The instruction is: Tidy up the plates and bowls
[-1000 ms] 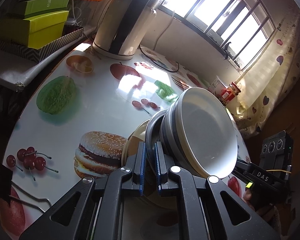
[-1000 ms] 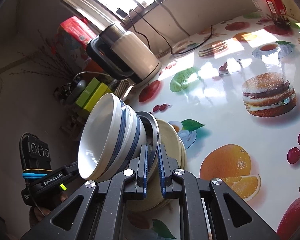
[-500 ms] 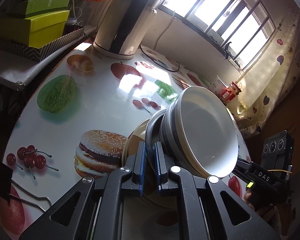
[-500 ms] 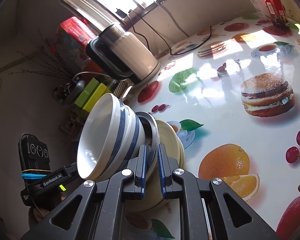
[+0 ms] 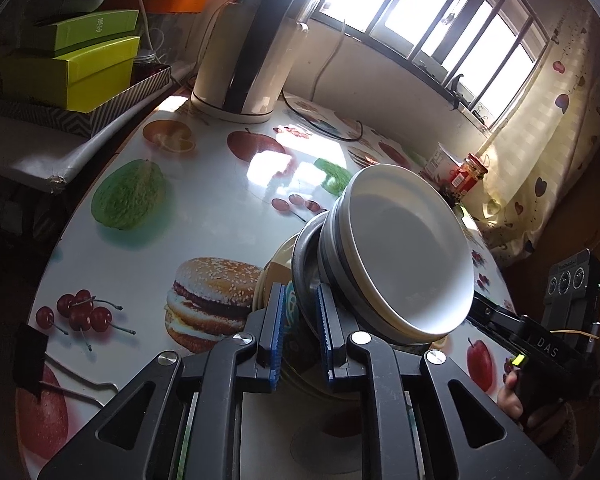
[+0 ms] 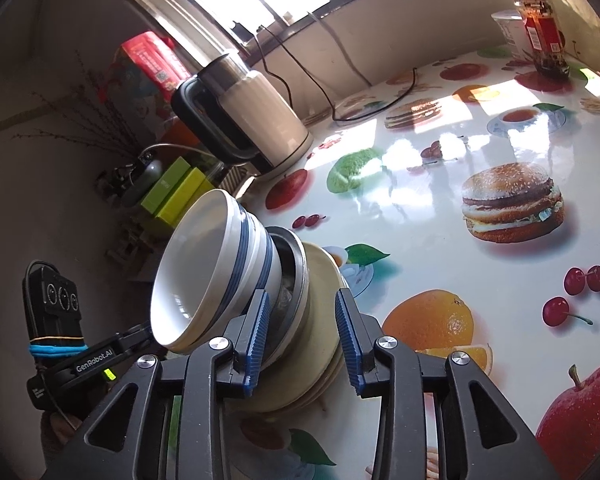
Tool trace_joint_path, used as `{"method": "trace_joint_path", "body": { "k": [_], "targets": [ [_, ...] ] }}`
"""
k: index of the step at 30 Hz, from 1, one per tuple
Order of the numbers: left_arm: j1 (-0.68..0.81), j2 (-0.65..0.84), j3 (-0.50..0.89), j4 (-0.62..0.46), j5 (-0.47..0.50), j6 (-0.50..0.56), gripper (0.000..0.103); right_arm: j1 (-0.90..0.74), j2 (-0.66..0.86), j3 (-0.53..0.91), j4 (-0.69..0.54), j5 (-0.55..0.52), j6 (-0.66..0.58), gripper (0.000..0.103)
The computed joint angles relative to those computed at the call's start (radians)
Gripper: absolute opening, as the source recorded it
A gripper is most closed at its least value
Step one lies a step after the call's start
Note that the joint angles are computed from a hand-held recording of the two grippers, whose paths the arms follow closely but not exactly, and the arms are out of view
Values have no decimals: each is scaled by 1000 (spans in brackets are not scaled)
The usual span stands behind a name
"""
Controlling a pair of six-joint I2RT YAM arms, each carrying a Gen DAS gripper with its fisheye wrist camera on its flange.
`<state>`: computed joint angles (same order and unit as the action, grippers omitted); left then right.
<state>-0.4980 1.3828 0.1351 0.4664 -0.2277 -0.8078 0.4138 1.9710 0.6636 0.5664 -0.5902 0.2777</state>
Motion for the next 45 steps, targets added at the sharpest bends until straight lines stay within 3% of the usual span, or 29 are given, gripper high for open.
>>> {"method": "trace_joint_path", "body": {
  "k": [6,16,20,26,32,45],
  "targets": [
    [-68,-122,-22,-101,-69,-41,35,9,-69,-62,4,37,-37,46],
    [-298,-194,17,-317,-278,-183,38,13,-182,-178,22,71,-62,51],
    [-420,-151,72,-457,-417,-304,38,14,-228,-226,29,93,-74,53],
    [-541,-52,129,-564,-500,-456,38,46,-295,-288,24,169,-105,58],
    [-627,81,210,-685,-531,-591,38,146,-351,-351,32,357,-140,63],
    [-682,239,231,-642,-489,-674,38,278,-298,-388,70,515,-140,68]
  ]
}}
